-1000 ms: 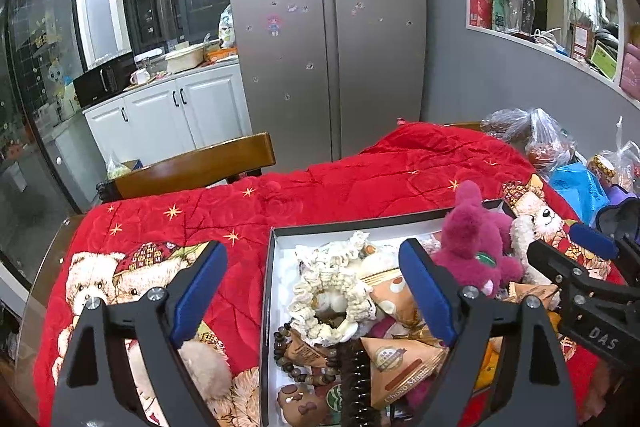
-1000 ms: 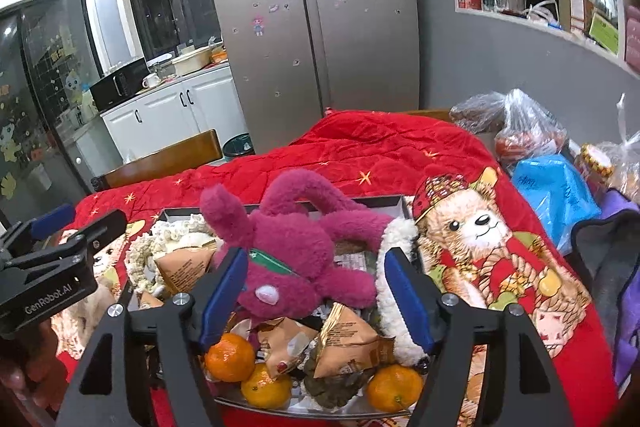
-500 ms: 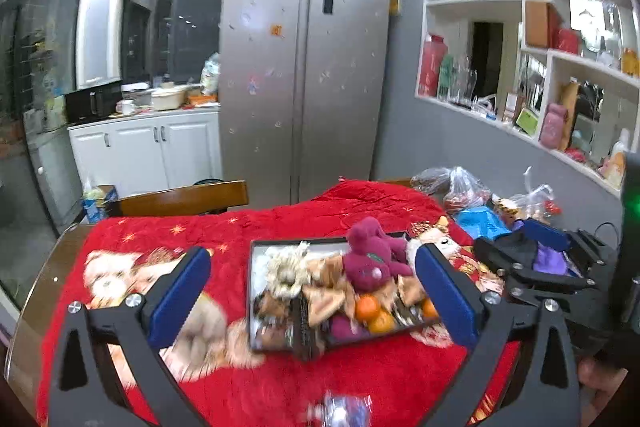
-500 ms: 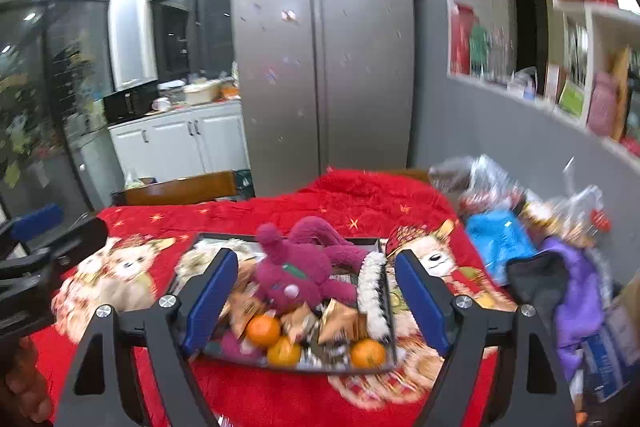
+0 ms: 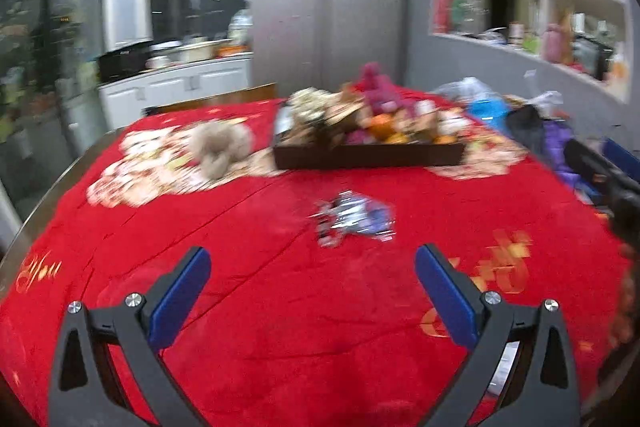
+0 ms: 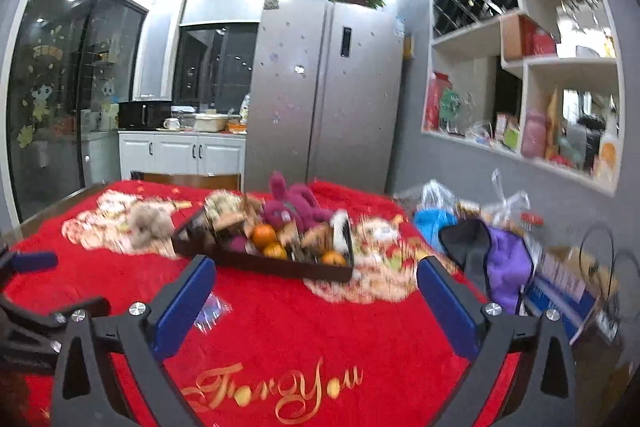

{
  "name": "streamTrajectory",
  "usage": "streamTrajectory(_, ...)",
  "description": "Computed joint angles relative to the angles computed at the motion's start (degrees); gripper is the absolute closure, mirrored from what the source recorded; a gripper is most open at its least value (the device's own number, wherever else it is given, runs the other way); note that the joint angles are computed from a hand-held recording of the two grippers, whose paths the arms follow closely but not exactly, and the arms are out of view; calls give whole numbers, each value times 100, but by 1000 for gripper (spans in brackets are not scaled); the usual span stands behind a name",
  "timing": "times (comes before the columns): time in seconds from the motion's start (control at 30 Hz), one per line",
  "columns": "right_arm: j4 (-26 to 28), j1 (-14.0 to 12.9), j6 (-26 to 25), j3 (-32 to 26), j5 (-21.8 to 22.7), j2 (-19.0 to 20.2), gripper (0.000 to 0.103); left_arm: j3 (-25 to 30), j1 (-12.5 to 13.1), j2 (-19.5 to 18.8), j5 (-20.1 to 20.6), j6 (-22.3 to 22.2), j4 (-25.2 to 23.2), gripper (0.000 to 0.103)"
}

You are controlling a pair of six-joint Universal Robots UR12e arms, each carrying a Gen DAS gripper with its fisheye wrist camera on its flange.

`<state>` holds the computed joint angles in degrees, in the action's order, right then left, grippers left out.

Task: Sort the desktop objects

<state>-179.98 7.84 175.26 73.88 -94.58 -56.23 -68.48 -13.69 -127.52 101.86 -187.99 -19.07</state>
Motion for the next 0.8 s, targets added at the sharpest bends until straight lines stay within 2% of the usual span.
streamTrajectory(0.17,494,-199,913,-28,405,146,0,-39,59,-28,-292,-133,99,0)
streamTrajectory(0.23,530,-199,1000,-30,249,211,0,-75,21,-40,-163,-75,342,0)
streamTrajectory(0.3,535,-176,947,-46,98,285,0,-117,4,-66,-42,2,596,0)
streamTrajectory(0.33,793,-164,891,-123,94,309,0,-184,-1,-50,-49,11,742,0)
streamTrajectory(0.37,829,-140,848,-139,10,317,0,-231,10,-31,-110,23,832,0)
streamTrajectory(0.5,692,-56,615,-122,-311,334,0,-349,24,11,-88,-93,1156,0)
streamTrajectory(0.57,649,-16,498,-129,-452,349,0,-332,19,3,18,-154,1113,0)
streamTrajectory(0.7,457,41,293,-99,-639,354,0,-254,64,-5,-98,-334,766,0)
streamTrajectory(0.8,376,25,281,-63,-562,338,0,-291,85,7,-123,-445,808,0)
